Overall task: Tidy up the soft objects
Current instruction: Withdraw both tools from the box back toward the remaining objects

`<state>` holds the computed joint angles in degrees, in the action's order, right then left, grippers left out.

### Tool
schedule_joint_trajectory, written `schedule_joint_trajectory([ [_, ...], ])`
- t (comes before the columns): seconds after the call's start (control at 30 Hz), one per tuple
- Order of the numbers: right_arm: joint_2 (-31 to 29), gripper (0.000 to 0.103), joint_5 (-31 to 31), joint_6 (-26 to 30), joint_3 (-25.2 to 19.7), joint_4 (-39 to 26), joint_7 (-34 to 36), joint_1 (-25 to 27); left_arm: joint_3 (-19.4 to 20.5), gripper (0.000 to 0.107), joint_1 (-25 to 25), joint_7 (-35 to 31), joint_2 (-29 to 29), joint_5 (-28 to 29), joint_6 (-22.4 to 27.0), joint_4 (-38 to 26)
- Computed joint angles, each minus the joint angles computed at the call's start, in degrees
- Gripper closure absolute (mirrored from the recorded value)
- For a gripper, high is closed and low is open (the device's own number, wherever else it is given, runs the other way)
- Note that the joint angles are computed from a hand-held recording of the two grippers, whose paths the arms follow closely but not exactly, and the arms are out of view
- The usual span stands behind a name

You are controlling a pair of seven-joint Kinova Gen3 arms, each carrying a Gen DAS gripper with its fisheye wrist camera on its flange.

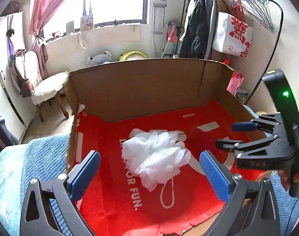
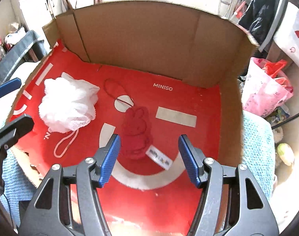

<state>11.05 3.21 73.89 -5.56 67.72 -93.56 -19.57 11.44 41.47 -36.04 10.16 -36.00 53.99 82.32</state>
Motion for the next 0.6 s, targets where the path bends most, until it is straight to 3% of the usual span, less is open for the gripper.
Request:
schedule_joint_trajectory([
  [0.13,-6.8,0.031,-0.8,-5.0,-0.9,10.0,-0.9,1.1,0.5,0.005,0.7,3.6,-2.6,-1.5,0.5,2.2],
  [0.27,-12.2,0.031,-0.1,-8.9,-1.7,16.6,-3.6,0.5,2.5,0.005,0.9,8.8,-5.9,-4.6,0.5,5.3],
  [0.4,-16.1,0.029,-1.6,-9.7,-2.0,19.3,-3.0,1.5,5.5,0.005,0.0,12.8,-9.2,-6.7,0.9,8.1],
  [0.47,-18.3,0.024,-1.3,-10.3,-2.5,21.1,-3.1,1.8,7.5,0.005,-0.5,15.0,-10.8,-8.5,2.4,9.4],
  [0.6,-22.9,0.024,-2.0,-10.1,-2.4,24.2,-1.8,2.9,11.5,0.005,-1.3,19.0,-13.5,-10.9,6.0,12.1],
])
